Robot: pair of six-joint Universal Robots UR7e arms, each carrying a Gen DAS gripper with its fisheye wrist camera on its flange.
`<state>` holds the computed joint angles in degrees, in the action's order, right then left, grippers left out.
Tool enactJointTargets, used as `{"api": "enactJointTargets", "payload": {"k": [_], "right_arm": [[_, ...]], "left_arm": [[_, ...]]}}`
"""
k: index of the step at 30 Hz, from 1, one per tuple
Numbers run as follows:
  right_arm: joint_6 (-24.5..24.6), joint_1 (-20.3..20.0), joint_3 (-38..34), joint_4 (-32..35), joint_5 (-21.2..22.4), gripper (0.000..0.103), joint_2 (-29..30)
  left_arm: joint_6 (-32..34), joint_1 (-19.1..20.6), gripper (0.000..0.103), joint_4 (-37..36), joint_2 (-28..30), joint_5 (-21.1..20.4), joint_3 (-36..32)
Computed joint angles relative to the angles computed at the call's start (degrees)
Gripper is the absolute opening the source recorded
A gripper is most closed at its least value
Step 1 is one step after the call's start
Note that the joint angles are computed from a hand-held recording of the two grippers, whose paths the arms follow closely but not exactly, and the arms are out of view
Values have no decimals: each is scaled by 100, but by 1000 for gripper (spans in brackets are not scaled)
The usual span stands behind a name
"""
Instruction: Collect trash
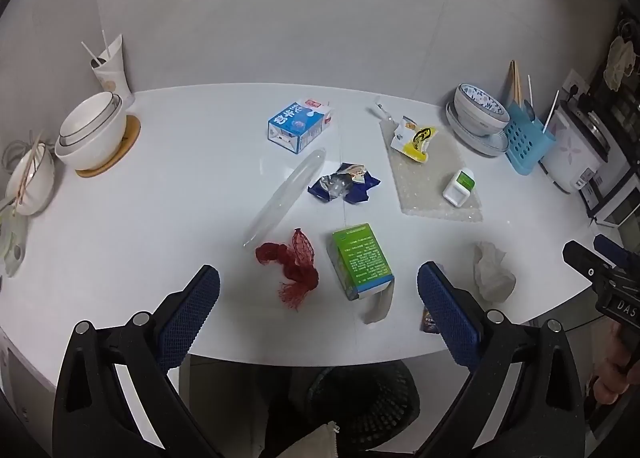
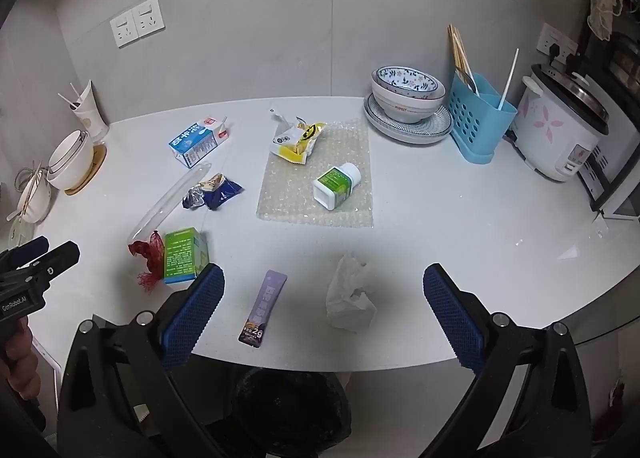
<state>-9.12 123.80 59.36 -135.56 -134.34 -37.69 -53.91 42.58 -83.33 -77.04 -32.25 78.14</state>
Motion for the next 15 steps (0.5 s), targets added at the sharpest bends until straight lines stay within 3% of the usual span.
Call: {"api": "enactJointTargets", "payload": {"k": [15], "right_arm": [[36,-21,-43,94,12,96,21]], "left_arm": [[-133,-12,96,158,15,-40,-21]]}}
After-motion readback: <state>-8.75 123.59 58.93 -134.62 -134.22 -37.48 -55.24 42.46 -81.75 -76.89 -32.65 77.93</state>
